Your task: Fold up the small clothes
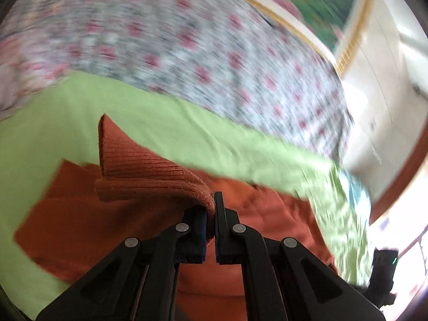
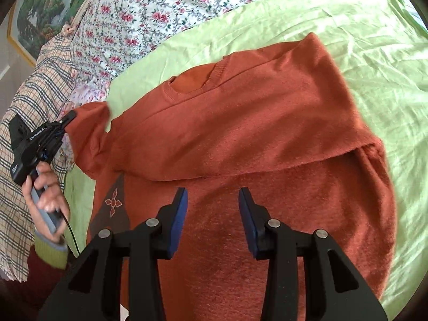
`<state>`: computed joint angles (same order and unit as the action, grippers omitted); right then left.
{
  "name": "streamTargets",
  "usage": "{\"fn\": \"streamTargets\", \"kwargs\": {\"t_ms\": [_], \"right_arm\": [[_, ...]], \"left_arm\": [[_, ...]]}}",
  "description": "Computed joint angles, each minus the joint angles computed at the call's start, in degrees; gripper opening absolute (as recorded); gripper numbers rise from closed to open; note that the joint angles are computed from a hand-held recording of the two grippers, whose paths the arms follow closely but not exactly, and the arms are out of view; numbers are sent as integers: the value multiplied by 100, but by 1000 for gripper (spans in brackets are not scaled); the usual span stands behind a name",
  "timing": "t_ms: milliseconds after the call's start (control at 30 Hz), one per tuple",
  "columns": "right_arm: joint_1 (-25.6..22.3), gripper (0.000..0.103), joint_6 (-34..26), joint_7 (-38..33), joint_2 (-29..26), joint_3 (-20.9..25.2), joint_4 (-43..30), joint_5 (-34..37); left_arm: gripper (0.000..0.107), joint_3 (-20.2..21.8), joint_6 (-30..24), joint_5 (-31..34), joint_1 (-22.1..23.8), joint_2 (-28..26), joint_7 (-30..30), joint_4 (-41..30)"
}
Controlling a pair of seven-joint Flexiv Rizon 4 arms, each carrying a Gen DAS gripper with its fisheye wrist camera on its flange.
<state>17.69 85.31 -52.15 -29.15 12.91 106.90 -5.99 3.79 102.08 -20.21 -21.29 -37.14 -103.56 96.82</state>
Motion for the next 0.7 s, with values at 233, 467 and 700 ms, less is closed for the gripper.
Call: {"fn": "streamTargets", "kwargs": {"t_ms": [233,467,700], "right_arm": [[99,41,307,348,239,-405,425,-20],[170,41,506,775,414,-756,762,-144],[30,41,538,876,316,-616,597,-277]], "left_arm": [[2,577,-1616,309,-786,-1281,-82,-2103],[3,526,-2951,766,-741,-2096,-282,-3487],[34,216,-2750,1347,-641,-1541,-573,-2550]]}}
